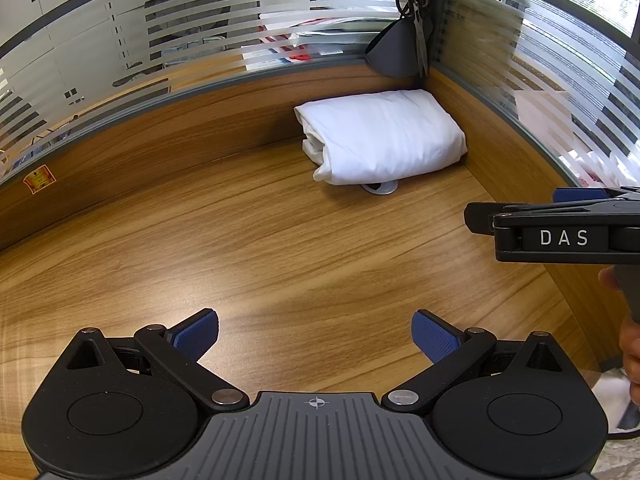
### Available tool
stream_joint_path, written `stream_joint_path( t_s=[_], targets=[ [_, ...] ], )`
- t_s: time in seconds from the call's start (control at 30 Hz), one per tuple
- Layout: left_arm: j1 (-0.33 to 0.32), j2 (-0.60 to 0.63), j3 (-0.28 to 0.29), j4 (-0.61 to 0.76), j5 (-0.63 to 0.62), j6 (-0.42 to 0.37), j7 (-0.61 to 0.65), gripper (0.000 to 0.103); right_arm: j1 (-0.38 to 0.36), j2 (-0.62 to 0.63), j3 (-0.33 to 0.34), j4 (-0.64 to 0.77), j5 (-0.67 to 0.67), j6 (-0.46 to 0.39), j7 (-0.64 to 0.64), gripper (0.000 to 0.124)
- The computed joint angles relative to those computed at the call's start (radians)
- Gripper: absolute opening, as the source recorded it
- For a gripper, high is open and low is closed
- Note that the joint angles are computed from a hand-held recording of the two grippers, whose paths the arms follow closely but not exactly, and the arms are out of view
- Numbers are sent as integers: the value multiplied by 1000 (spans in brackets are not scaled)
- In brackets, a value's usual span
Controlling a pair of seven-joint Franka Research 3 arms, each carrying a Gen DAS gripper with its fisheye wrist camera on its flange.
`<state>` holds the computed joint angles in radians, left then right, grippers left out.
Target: Fold clothes
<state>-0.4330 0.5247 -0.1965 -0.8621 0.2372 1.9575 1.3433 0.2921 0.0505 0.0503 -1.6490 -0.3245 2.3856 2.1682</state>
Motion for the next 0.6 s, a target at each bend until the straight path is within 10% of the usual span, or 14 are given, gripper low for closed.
stream_joint_path(
  t_s=[0.6],
  targets=[
    [-6, 13, 3, 24, 2, -13, 0, 103, 1, 0, -1, -2, 2, -1, -1, 102]
  ],
)
